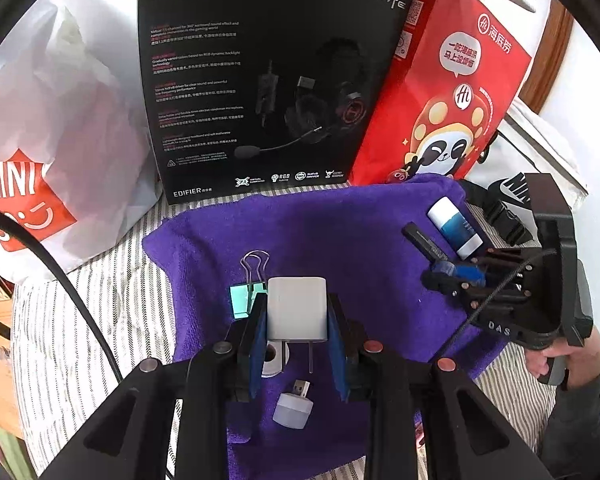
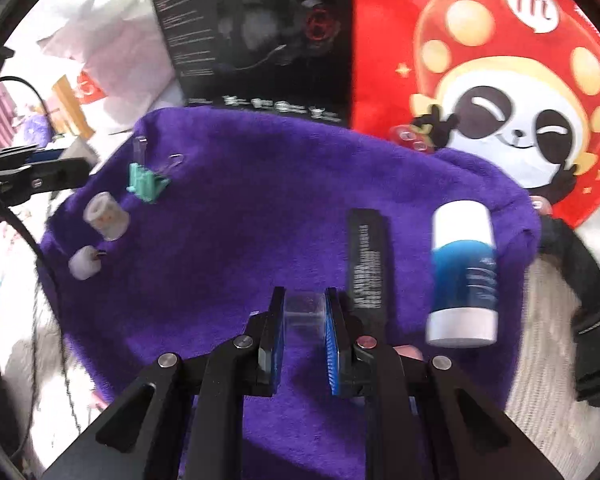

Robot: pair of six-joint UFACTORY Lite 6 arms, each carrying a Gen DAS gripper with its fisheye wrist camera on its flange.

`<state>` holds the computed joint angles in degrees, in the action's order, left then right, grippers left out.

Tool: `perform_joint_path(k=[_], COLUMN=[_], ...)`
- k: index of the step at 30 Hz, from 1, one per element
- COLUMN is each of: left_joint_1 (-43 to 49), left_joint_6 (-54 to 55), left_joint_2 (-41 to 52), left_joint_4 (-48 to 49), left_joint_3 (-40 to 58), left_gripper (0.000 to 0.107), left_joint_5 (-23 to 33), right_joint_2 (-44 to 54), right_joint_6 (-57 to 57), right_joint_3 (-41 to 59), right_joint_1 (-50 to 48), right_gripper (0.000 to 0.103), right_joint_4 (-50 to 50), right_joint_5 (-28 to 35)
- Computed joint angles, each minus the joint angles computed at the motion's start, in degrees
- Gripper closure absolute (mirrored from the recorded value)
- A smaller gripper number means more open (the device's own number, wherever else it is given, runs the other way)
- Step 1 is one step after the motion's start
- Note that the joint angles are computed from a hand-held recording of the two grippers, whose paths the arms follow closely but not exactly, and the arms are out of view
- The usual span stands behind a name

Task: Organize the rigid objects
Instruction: 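Set the clear cap beside the black stick with the right tool while the left carries the charger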

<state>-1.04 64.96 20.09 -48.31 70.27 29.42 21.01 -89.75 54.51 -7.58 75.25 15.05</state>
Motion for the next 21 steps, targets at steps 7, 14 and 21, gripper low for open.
perform_joint_path(k=[7,14,21], left_joint_1=[-0.7,-1.2,-1.4], left_joint_6=[-0.9,-1.9,-2.6], left_joint_2=[0.7,1.8,2.8], left_joint_4=[1.2,2.4,3.2], left_joint_3=[0.5,1.4,2.4], left_gripper=[0.081,0.081,0.081], left_joint_5=[-0.2,0.0,0.1], right_joint_2=[0.7,0.2,-0.7], right_joint_6=[-3.1,-5.4,1.6], right_joint_3=[0.4,-0.3,-0.4], right_joint_1=[-0.6,-0.3,1.4], right_gripper=[0.085,0.076,0.061], right_joint_4=[2.4,3.0,-4.9], right_joint_5=[0.2,0.7,-0.1])
